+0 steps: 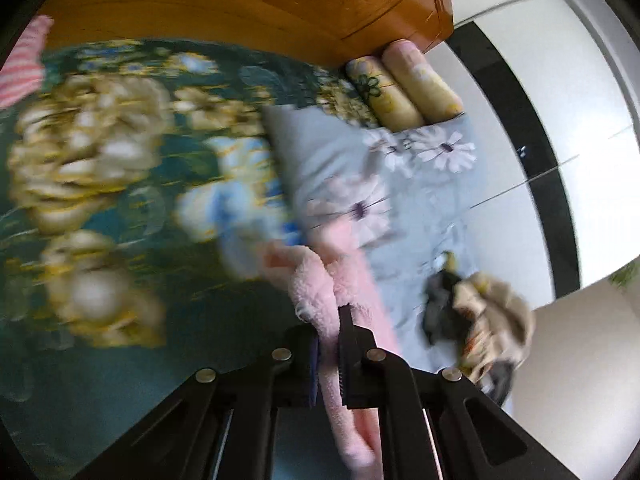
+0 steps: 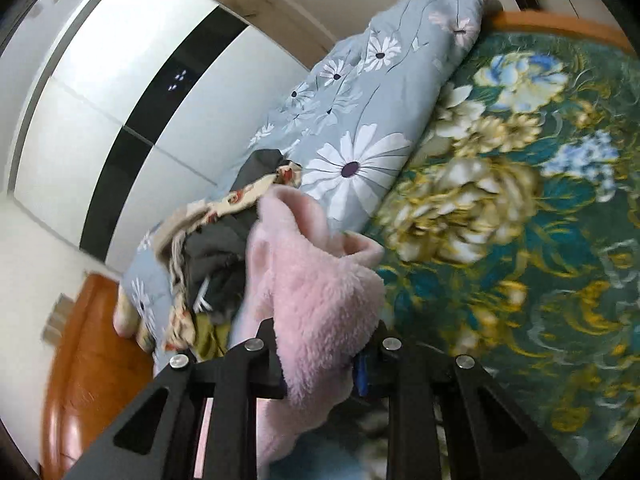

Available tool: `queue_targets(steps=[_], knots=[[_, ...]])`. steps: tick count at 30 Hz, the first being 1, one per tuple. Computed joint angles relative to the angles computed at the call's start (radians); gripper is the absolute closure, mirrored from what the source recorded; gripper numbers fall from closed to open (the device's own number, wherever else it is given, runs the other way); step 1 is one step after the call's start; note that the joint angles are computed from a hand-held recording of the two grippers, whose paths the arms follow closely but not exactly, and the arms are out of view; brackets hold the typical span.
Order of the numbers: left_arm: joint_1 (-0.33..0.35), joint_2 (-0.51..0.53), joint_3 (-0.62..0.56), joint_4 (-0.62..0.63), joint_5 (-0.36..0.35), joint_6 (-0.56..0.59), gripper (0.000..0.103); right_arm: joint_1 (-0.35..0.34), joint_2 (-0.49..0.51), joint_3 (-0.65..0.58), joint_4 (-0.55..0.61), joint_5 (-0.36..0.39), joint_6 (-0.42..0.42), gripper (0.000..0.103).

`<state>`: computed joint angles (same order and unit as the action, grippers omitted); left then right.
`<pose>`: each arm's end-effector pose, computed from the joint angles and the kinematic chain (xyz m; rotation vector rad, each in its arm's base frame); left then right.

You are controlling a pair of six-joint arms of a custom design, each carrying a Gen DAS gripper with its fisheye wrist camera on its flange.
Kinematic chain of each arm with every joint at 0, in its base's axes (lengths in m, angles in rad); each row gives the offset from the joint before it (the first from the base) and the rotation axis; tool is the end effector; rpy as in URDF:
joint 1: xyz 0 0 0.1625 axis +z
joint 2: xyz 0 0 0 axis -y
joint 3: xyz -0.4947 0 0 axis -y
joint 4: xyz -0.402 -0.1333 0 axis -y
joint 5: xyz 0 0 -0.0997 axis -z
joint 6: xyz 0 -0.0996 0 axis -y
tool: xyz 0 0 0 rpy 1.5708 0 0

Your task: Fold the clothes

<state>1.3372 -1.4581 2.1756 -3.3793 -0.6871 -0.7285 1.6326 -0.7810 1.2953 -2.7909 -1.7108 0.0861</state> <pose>0.0980 -0.4968 0.4490 -1.1905 2.0457 -1.7221 0.1711 -0.8322 0.3026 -0.1089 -2.8671 1.0684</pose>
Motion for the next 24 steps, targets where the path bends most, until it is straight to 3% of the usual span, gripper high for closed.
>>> queue_targets(steps=[2,5,9,14,18,22,24], knots=[[0.022,-0.031,0.069,0.081,0.016,-0.107,0.095,-0.03,-0.032,0.061,0.012,-0.02,0.018,0.079],[0.094,-0.048,0.13,0.193,-0.031,-0.289,0.095,-0.083,-0.046,0.111,0.074,-0.08,0.092,0.079],[0.095,-0.05,0.183,0.128,-0.028,-0.364,0.095,-0.126,-0.067,0.185,0.032,-0.063,0.163,0.078],[0.067,-0.109,0.203,0.152,-0.007,-0.375,0.093,-0.132,-0.079,0.19,0.05,-0.041,0.154,0.07],[0.027,-0.133,0.187,0.235,0.001,-0.34,0.092,-0.124,-0.096,0.199,0.075,-0.087,0.154,0.051],[-0.038,-0.175,0.193,0.348,0.127,-0.381,0.091,-0.127,-0.124,0.219,0.086,-0.109,0.154,0.043],[-0.028,-0.179,0.191,0.342,0.11,-0.362,0.085,-0.127,-0.139,0.241,0.047,-0.121,0.164,0.041]])
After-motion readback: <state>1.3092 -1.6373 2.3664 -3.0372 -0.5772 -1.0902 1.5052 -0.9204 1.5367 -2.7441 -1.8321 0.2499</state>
